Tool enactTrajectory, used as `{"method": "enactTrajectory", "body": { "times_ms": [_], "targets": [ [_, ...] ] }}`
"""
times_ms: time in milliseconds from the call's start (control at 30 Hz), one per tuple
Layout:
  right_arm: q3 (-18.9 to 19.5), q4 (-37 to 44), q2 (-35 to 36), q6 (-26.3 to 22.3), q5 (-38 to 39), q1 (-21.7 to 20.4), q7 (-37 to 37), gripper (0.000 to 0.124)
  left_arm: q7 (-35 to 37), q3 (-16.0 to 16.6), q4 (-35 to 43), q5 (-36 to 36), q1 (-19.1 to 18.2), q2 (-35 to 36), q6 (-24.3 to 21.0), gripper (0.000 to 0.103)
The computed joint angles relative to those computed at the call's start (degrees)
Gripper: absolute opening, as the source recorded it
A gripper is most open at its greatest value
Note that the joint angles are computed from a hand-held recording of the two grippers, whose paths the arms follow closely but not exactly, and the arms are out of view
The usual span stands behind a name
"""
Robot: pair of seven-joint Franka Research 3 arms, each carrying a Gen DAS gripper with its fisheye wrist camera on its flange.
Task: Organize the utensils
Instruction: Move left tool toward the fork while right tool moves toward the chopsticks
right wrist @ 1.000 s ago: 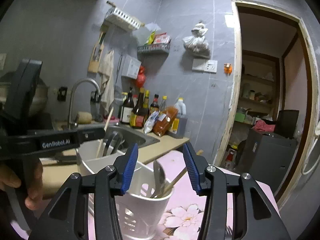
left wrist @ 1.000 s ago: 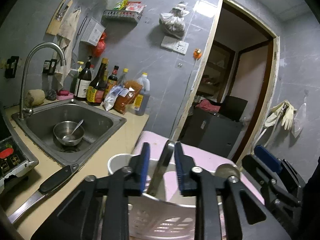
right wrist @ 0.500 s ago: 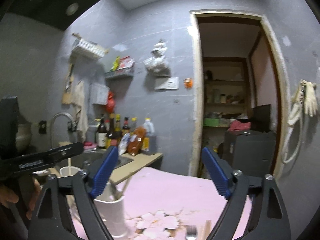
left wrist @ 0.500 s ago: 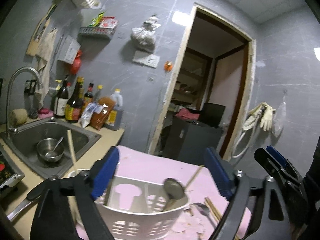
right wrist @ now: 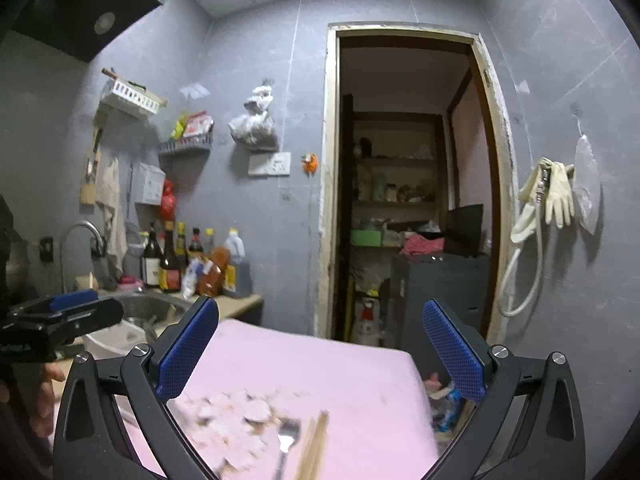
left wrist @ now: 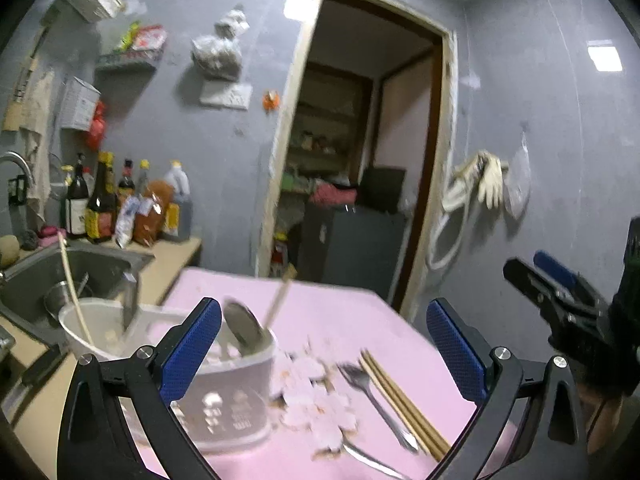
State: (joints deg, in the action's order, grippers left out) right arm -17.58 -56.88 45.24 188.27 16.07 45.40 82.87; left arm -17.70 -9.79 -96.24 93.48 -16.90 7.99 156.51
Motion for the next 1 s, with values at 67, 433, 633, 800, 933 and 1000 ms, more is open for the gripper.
{"method": "enactTrajectory", "body": {
  "times_ms": [67,433,633,800,933,1000],
  "targets": [
    [-0.5,-3.3,-1.7,0.0,0.0,0.4,-0.6,0.103,4.2,-0.3,0.4,-4.7,-0.1,1.4,0.8,0.101],
    [2.4,-13.1,-6.8,-5.7,-4.3,-2.3,-0.5,0.103,28.9,-0.5,1.1,-33.5,-3.3,7.4,0.5,0.100],
    [9.5,-11.8,-6.9,-13.5,-7.4,-8.1,0.2,0.102,40.9,-1.0,1.8,-47.7,-3.2,9.2,0.0,0.100],
    [16.0,-8.5,-5.6,-20.2,-8.9,-12.9,-0.2,0.089,51.0,-2.7,2.3,-60.7,-1.7,10.6,0.2,0.090],
    [18.8,-5.8,-4.3,-24.8,-9.5,-14.8,-0.8,0.078,61.1,-5.5,4.8,-72.4,0.1,13.1,-2.0,0.065],
    [20.0,-4.5,-3.7,-27.3,-9.5,-15.4,-1.8,0.072,65.8,-7.1,5.7,-78.3,1.2,14.2,-2.7,0.055]
  ]
}}
